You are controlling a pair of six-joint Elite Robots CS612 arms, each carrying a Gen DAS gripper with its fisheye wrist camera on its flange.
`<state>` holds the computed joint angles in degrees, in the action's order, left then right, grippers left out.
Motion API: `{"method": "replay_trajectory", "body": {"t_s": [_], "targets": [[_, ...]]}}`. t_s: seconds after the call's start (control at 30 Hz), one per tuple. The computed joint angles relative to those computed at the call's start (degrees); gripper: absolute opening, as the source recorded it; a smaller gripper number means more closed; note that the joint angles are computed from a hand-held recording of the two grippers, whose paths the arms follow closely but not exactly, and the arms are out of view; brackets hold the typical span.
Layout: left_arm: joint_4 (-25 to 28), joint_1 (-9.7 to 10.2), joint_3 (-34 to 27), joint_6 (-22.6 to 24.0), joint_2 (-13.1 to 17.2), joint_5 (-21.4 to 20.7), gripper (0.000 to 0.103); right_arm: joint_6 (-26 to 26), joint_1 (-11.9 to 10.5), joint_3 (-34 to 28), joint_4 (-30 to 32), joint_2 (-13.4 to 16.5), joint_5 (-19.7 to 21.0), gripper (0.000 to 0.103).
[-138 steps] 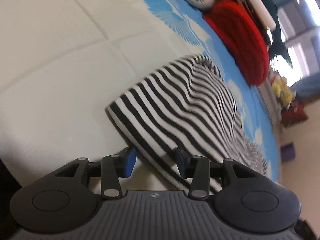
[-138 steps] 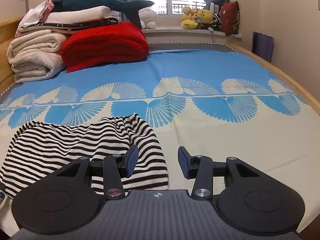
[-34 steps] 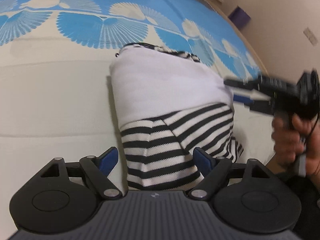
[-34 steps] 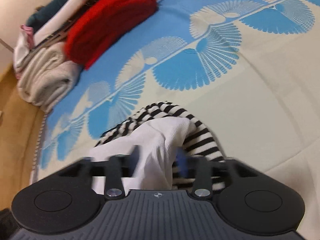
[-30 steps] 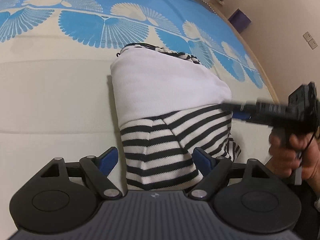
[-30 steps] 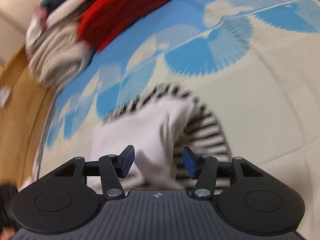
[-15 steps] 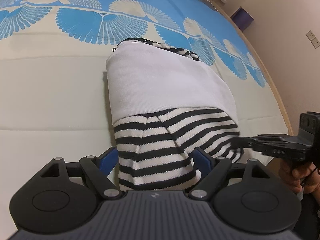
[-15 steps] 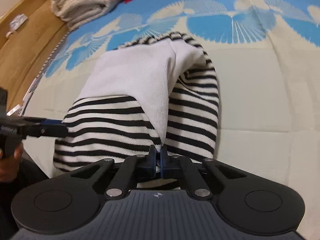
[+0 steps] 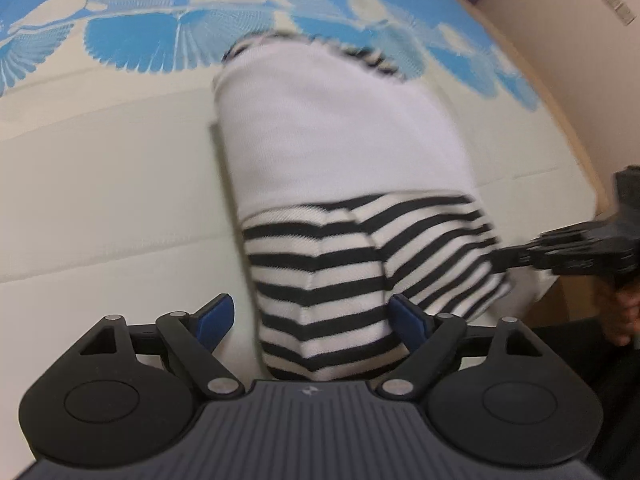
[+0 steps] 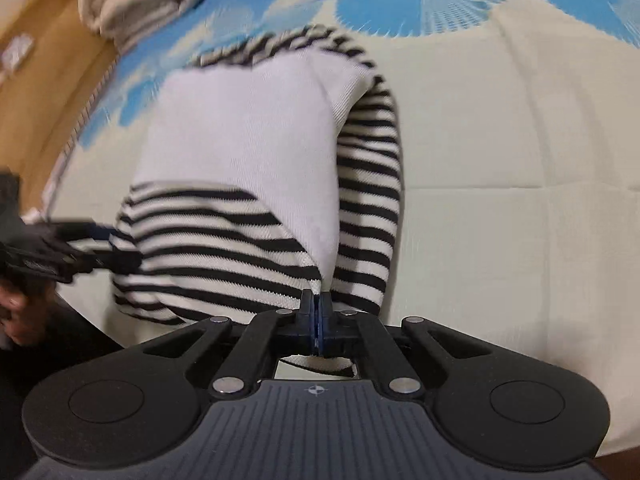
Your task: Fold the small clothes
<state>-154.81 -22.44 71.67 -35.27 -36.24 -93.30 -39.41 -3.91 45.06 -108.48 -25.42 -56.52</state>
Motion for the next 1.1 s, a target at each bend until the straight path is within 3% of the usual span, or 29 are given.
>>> {"method": "replay_trajectory", "body": {"t_s": [0.07, 0.2, 0.33, 0.43, 0.53, 0.57, 0.63, 0.73, 0.83, 0.93, 1.03, 1.1], "targets": [[-2.70, 0.20, 0.78, 1.26, -0.42, -1.16, 0.087, 1.29, 0.27, 0.50, -2.30, -0.22, -0.96, 0.000], [6.79, -0.19, -1.52, 5.99, 0.76, -0.07, 0.093, 2.68, 0.70, 0.10, -4.32, 0.29, -3.38, 0.000], [5.11, -0.12, -1.27, 5.98, 0.48, 0.23, 0.091, 0.51, 1.30, -0.07, -3.85, 0.33, -5.78, 0.000], [1.49, -0.42, -0.03, 6.05, -0.48, 1.88, 0.090, -0.07, 1.36, -0.13, -3.42, 0.06, -4.96, 0.001], [-1.79, 0.03, 0.66, 1.09, -0.99, 2.60, 0.090, 0.92, 1.16, 2.33, -8.06, -1.31, -3.24, 0.004], [-1.82, 0.27, 0.54, -0.56, -1.10, 2.84, 0.090, 2.31, 0.95, 2.99, -10.03, -1.62, -2.10, 0.005], [-0.79, 0.57, -0.10, -2.71, -1.41, 4.39, 0.090, 6.85, 0.56, 3.89, -14.36, -1.91, -0.13, 0.022], [-0.89, 1.72, -1.92, -8.08, -1.07, 4.35, 0.090, 15.67, 0.12, 3.25, -19.56, -1.03, 4.24, 0.036], [-1.03, 3.03, -5.55, -11.28, 0.83, 2.25, 0.090, 23.15, 0.44, 0.56, -21.59, 0.93, 7.15, 0.038], [-0.41, 3.58, -8.58, -12.91, 3.18, 1.05, 0.090, 29.33, 1.22, -2.17, -22.62, 2.80, 6.53, 0.042], [-4.36, 4.12, -8.52, -17.23, 5.12, -1.92, 0.090, 34.44, 2.31, -5.00, -21.82, 4.48, 2.63, 0.042], [-0.21, 4.30, -9.69, -18.75, 5.95, -2.82, 0.089, 36.10, 2.87, -6.59, -21.20, 5.43, 0.97, 0.042]]}}
